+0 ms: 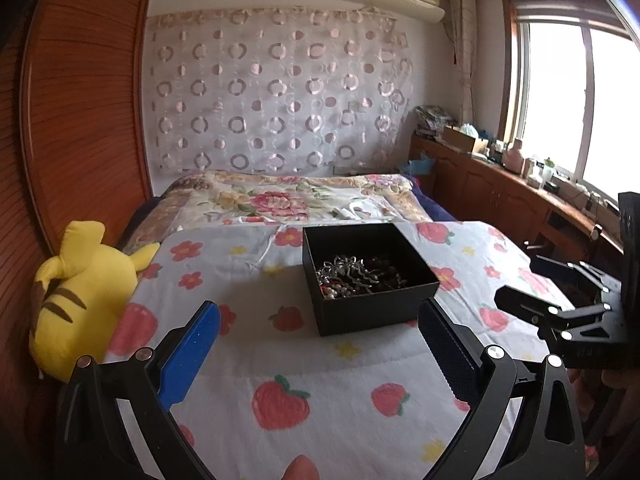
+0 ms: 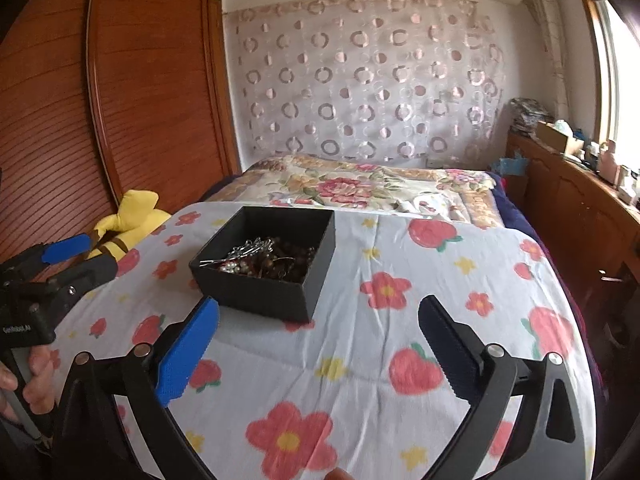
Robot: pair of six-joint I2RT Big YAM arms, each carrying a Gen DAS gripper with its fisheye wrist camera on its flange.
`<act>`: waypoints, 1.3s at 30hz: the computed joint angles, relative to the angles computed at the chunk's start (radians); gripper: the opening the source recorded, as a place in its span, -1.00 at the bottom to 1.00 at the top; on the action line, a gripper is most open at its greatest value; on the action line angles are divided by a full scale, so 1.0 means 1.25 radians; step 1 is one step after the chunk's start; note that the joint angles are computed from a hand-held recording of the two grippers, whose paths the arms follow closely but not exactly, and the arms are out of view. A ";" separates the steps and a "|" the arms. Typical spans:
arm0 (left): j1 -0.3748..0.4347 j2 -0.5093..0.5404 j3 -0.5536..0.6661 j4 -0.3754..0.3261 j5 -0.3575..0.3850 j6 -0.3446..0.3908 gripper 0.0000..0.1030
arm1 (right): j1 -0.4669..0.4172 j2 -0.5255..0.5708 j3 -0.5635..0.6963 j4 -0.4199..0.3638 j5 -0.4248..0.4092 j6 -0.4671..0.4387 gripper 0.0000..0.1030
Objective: Organize jewelry
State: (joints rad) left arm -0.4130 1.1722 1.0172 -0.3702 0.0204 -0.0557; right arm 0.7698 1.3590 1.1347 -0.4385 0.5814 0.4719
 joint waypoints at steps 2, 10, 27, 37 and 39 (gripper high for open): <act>-0.003 -0.021 -0.008 -0.005 -0.006 -0.002 0.85 | 0.022 -0.019 -0.014 0.007 0.033 0.003 0.95; -0.030 -0.092 -0.031 -0.023 -0.040 0.001 0.85 | 0.100 -0.073 -0.036 0.026 0.171 0.005 0.95; -0.046 -0.123 -0.060 -0.019 -0.051 -0.006 0.85 | 0.132 -0.095 -0.066 0.034 0.237 0.043 0.95; -0.040 -0.121 -0.064 -0.017 -0.048 -0.006 0.85 | 0.134 -0.085 -0.068 0.040 0.237 0.053 0.95; -0.040 -0.121 -0.064 -0.016 -0.051 -0.004 0.85 | 0.133 -0.085 -0.068 0.039 0.236 0.052 0.95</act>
State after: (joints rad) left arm -0.4631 1.0214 0.9373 -0.3904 -0.0433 -0.0607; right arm 0.9367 1.2525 1.0500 -0.3902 0.8767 0.5370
